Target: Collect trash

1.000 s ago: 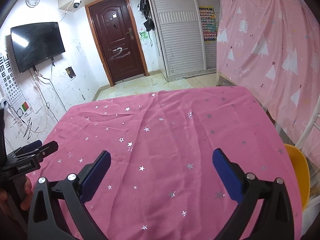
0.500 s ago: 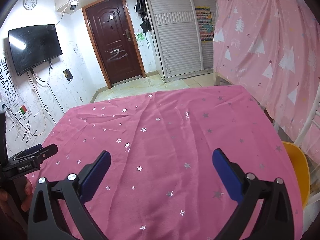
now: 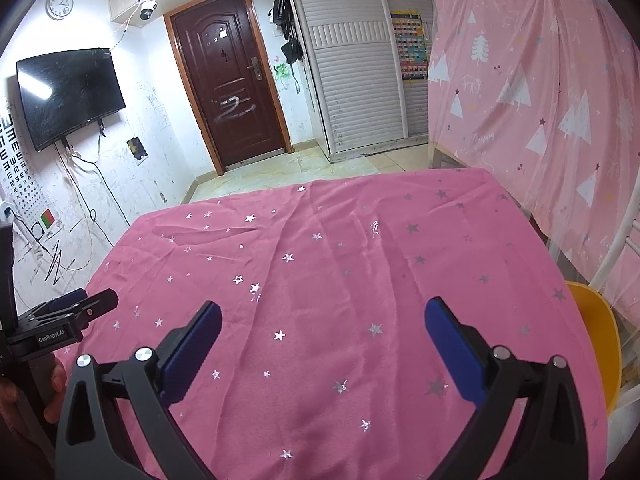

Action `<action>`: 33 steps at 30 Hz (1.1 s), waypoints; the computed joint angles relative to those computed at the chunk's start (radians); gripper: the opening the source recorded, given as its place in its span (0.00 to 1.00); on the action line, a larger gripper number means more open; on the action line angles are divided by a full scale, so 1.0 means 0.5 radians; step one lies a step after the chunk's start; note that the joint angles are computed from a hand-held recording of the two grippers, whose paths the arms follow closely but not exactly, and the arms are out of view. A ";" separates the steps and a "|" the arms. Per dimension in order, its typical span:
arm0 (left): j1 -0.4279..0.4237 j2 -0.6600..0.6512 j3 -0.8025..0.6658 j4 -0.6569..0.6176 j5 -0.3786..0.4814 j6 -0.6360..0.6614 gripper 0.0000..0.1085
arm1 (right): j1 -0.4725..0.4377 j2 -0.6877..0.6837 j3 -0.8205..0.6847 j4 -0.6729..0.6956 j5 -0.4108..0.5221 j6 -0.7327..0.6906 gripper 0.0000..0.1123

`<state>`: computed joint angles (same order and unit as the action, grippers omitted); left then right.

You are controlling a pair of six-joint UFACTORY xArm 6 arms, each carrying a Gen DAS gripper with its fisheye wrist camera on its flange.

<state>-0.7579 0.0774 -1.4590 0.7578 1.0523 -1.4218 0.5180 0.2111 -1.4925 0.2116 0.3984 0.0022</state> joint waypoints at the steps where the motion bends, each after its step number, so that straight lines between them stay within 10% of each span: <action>1: -0.003 -0.001 0.004 0.003 0.001 -0.003 0.89 | 0.000 0.000 -0.001 0.002 0.000 -0.002 0.84; 33: -0.006 -0.016 0.044 0.008 -0.018 -0.026 0.89 | 0.001 -0.001 0.002 -0.005 -0.003 0.007 0.84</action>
<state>-0.7609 0.0696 -1.4372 0.7617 1.0434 -1.4347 0.5183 0.2108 -1.4915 0.2090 0.3969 0.0059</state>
